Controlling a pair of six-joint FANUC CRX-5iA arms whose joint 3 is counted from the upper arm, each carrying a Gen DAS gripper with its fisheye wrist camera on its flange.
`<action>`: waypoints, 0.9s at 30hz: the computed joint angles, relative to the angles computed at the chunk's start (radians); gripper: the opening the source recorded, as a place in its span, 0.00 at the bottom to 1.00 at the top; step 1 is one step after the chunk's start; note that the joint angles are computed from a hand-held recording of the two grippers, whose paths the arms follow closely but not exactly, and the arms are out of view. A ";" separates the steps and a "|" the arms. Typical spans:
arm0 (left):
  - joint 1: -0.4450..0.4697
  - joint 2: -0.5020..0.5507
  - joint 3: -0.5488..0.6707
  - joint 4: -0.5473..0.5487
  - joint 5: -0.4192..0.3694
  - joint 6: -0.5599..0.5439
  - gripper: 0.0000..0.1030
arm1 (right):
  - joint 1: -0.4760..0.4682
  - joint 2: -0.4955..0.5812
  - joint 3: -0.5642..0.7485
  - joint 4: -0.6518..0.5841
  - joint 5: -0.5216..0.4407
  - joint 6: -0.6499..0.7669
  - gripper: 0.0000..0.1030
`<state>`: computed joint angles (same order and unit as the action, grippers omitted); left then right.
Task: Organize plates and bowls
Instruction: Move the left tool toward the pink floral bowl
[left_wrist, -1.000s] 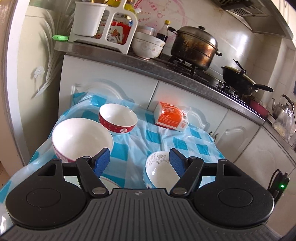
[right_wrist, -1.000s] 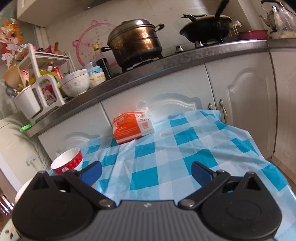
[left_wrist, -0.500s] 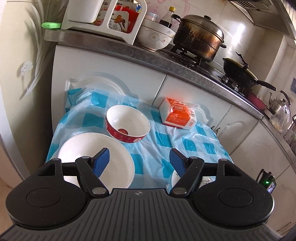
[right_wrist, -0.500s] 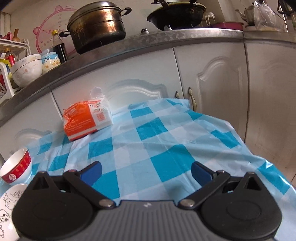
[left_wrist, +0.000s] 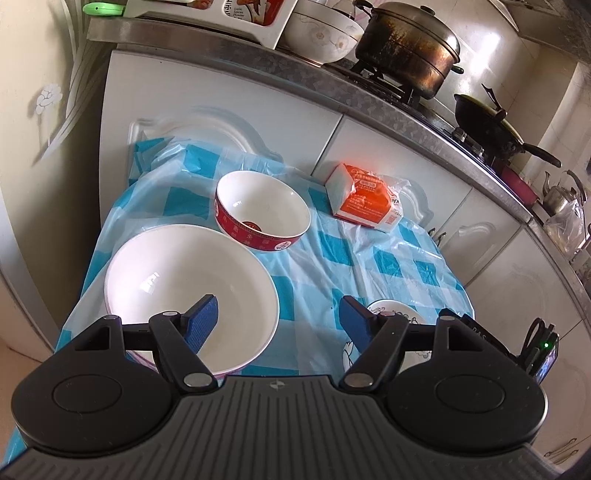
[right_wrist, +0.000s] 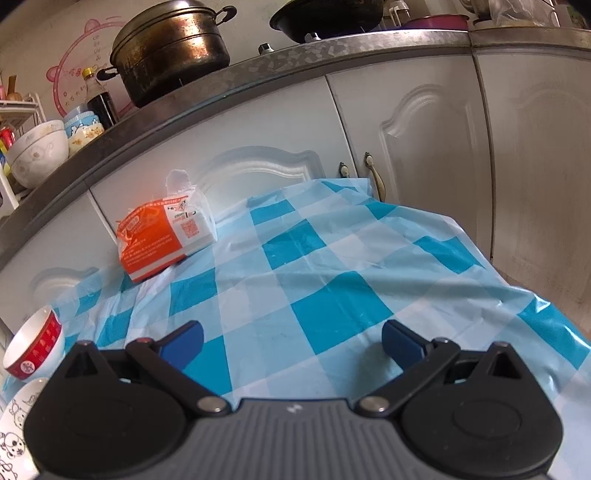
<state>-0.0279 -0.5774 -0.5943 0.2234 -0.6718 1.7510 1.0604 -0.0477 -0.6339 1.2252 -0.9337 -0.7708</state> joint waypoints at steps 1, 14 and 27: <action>0.001 0.000 -0.001 -0.003 0.000 0.002 0.87 | -0.001 -0.002 -0.002 0.003 0.002 -0.002 0.99; -0.032 0.012 0.026 -0.093 -0.030 0.133 0.88 | -0.009 -0.011 -0.017 0.022 0.016 -0.026 1.00; -0.174 0.097 0.170 -0.305 -0.089 0.349 0.88 | -0.026 -0.028 -0.045 0.066 0.051 -0.073 1.00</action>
